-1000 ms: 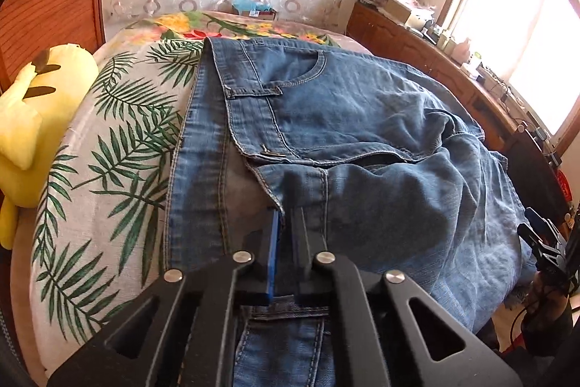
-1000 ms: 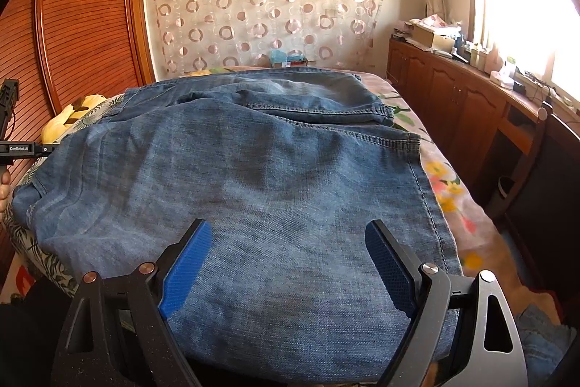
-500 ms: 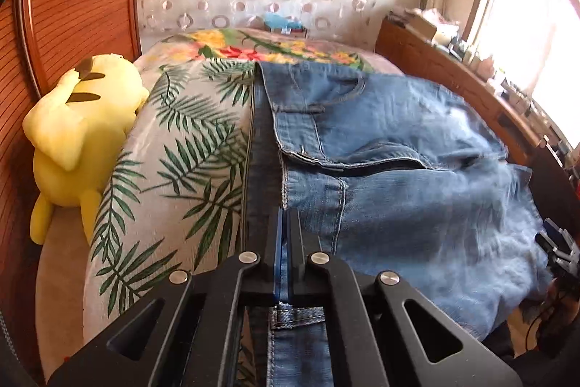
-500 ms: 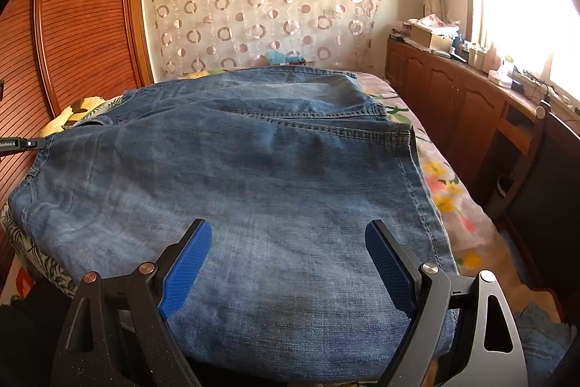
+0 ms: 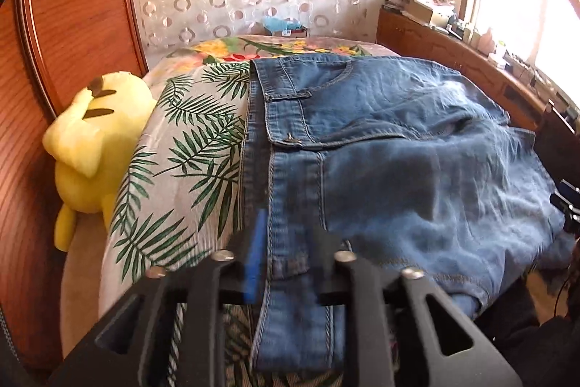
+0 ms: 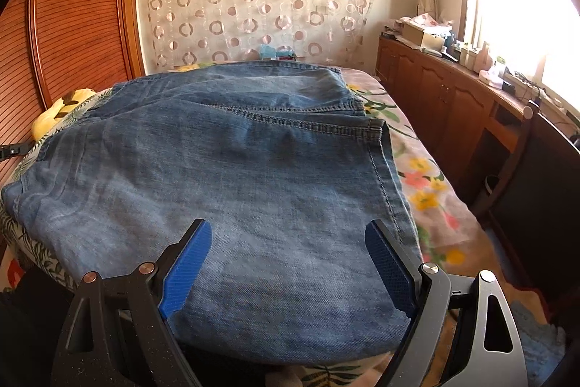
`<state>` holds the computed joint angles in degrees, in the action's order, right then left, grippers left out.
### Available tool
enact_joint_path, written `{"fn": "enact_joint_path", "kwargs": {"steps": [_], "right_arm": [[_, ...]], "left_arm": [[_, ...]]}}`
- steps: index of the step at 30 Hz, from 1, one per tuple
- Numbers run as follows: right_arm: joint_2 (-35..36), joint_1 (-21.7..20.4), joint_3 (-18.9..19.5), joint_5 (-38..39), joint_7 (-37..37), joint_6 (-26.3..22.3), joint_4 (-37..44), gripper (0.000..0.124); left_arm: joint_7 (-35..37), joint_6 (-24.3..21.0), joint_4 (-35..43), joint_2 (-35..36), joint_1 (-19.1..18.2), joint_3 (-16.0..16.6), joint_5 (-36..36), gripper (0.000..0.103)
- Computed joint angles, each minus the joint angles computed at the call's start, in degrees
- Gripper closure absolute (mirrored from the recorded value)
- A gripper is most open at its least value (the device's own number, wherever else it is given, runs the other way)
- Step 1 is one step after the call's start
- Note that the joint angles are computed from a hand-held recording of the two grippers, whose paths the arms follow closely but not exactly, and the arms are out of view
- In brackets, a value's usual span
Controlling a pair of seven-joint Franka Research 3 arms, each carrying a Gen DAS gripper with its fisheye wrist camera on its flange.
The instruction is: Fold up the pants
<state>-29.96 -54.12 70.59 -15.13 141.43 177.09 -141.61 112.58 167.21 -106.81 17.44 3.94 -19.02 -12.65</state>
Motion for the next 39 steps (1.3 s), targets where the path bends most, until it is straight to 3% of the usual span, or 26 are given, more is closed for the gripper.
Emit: {"fn": "enact_joint_path", "kwargs": {"steps": [1, 3, 4, 5, 7, 15, 20, 28, 33, 39], "right_arm": [[-0.1, 0.7, -0.6, 0.0, -0.2, -0.7, -0.1, 0.036], [-0.2, 2.1, -1.9, -0.3, -0.3, -1.8, -0.4, 0.036], [-0.1, 2.8, -2.6, -0.5, -0.1, -2.5, -0.4, 0.036], [0.0, 3.7, -3.6, -0.8, 0.1, -2.9, -0.7, 0.036], [0.3, 5.2, -5.2, -1.8, 0.8, -3.9, -0.7, 0.036], [1.9, 10.2, -9.8, -6.4, 3.4, -8.3, -0.5, 0.036], [4.3, 12.8, -12.4, -9.1, 4.5, -10.4, 0.3, 0.036], [7.5, 20.7, -20.3, -10.9, 5.1, -13.5, 0.2, 0.037], [9.1, 26.4, -26.6, -11.4, 5.0, -11.7, -0.6, 0.046], [8.7, 30.8, -31.2, -14.6, 7.2, -11.7, -1.7, 0.072]], "left_arm": [[0.2, 0.6, -0.9, -0.6, 0.0, -0.1, 0.0, 0.06], [2.0, 1.7, -2.8, -1.8, 1.2, -1.6, -1.9, 0.053], [2.8, 1.8, -3.4, -2.2, 1.6, -2.0, -2.7, 0.044], [2.9, 2.0, -4.0, -2.6, 1.5, -1.9, -3.1, 0.028], [4.7, 2.8, -5.2, -3.3, 2.3, -2.9, -5.5, 0.017], [3.6, 4.3, -8.1, -4.9, 0.5, -0.8, -6.0, 0.017], [-1.2, 4.3, -8.1, -3.9, -1.9, 2.1, -0.6, 0.017], [-2.7, 3.8, -8.0, -2.7, -1.2, 1.0, 2.4, 0.017], [-3.2, 3.2, -8.0, -2.4, -0.6, 0.5, 2.6, 0.017], [-3.7, 3.7, -7.7, -1.9, -0.5, 0.1, 2.9, 0.017]]}}
